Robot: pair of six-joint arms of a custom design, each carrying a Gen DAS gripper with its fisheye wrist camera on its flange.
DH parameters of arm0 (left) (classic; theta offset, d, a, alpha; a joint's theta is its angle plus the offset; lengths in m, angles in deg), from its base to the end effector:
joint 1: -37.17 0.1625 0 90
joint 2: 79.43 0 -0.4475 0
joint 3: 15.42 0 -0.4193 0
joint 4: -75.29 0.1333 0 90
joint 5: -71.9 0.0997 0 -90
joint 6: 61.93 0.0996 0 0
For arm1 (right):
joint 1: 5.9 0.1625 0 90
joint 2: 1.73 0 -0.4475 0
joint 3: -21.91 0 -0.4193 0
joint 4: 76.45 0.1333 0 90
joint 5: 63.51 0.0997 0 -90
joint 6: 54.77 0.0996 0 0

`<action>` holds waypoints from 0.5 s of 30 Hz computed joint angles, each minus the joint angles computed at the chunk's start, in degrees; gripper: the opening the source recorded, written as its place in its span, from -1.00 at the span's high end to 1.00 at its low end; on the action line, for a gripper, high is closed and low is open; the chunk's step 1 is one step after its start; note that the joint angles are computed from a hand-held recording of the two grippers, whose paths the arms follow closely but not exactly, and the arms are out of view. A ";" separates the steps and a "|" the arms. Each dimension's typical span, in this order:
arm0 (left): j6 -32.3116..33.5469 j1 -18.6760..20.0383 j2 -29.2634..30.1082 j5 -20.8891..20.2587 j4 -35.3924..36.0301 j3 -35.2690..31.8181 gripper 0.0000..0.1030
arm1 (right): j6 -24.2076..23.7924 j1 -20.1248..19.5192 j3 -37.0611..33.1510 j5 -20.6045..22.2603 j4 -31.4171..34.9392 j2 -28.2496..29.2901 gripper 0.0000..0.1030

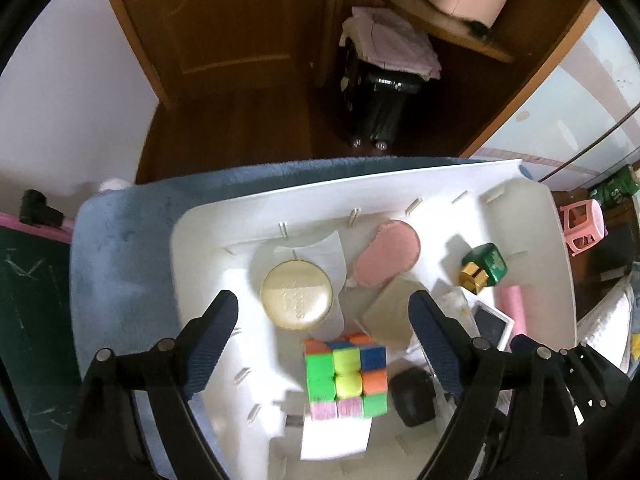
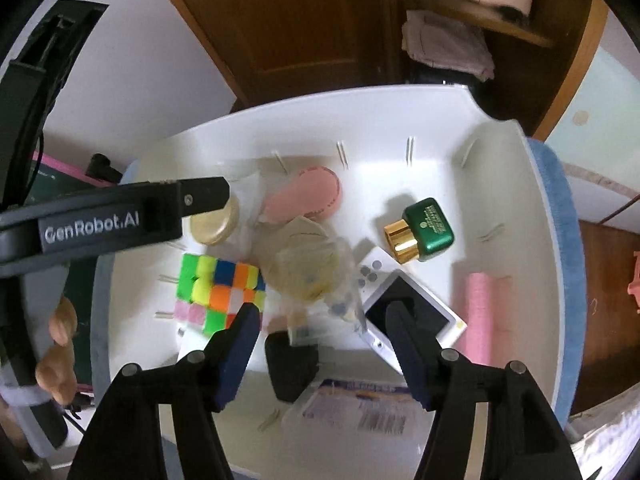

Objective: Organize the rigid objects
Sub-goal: 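Open both tools to release tin and box, then lift away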

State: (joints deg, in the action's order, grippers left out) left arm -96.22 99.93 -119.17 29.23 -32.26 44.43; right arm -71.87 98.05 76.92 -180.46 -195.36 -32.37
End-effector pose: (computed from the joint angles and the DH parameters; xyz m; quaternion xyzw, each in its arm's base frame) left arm -0.1983 -0.8364 0.2325 -0.0474 0.9145 -0.1877 0.3553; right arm 0.2961 -0.8264 0.1369 0.2512 -0.9387 0.0321 0.2338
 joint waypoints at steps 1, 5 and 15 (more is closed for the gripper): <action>-0.19 -0.55 -0.79 0.65 -0.38 1.16 -0.73 | -0.53 0.16 1.50 0.21 -1.06 -1.04 -0.29; -0.82 -3.32 -4.69 1.82 -3.02 6.83 -0.73 | -1.89 0.93 7.55 1.01 -4.67 -5.43 -0.29; -6.32 -12.18 -14.68 4.94 -5.52 21.47 -0.73 | -4.45 3.20 21.28 1.41 -12.33 -17.04 -0.29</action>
